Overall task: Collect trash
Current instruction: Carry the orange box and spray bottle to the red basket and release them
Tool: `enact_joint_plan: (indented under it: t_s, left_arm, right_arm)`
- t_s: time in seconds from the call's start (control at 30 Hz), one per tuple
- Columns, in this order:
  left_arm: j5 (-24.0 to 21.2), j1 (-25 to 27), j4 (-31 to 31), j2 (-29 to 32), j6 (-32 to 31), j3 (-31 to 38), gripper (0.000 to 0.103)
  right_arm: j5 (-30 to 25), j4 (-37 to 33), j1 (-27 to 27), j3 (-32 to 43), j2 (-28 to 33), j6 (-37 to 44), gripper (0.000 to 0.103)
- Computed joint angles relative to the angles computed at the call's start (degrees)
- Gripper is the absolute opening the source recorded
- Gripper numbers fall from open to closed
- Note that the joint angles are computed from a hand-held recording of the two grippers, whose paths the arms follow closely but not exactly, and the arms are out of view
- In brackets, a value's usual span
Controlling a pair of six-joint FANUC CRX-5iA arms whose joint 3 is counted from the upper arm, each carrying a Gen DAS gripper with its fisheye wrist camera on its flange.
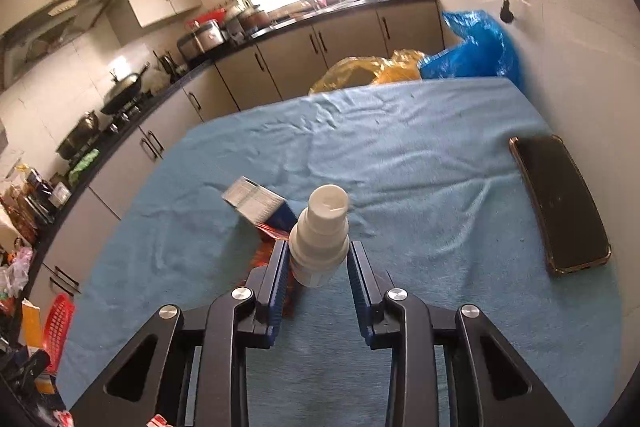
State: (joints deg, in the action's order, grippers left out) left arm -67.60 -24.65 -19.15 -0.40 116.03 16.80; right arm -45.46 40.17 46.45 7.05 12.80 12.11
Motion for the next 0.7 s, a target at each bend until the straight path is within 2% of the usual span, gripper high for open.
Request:
enact_joint_plan:
  t_s: [0.07, 0.13, 0.23, 0.3, 0.4, 0.47, 0.53, 0.7]
  left_arm:
    - [-1.01, -0.26, -2.68, -1.2, 1.87, -0.5, 0.046]
    - [-0.37, 1.34, -1.71, -3.38, 2.33, -2.56, 0.046]
    - [0.8, 4.84, 3.44, -5.55, -0.41, -5.74, 0.046]
    - [1.66, 7.04, 6.68, -6.09, -1.86, -7.89, 0.046]
    - [2.72, 9.98, 12.69, -5.57, -4.48, -10.74, 0.046]
    - [3.15, 11.64, 15.98, -5.23, -6.32, -12.68, 0.046]
    - [3.38, 12.06, 16.77, -4.42, -6.85, -13.54, 0.046]
    - [3.78, 12.8, 18.07, -2.38, -7.67, -14.12, 0.046]
  right_arm:
    - [2.09, 0.29, 0.38, -0.37, -0.36, -0.11, 0.032]
    - [4.58, -2.42, 0.79, 0.16, -0.73, 2.24, 0.032]
    - [5.72, -14.8, 2.17, 4.07, -0.86, 13.47, 0.032]
    - [0.97, -22.68, 3.84, 8.47, 0.04, 22.41, 0.032]
    - [-9.78, -35.3, 4.75, 16.99, 2.69, 35.87, 0.032]
    - [-15.94, -40.58, 4.47, 21.4, 4.81, 40.58, 0.032]
    - [-19.49, -40.43, 4.83, 23.6, 6.78, 40.5, 0.033]
    - [-18.63, -34.34, 6.07, 25.78, 10.16, 33.56, 0.033]
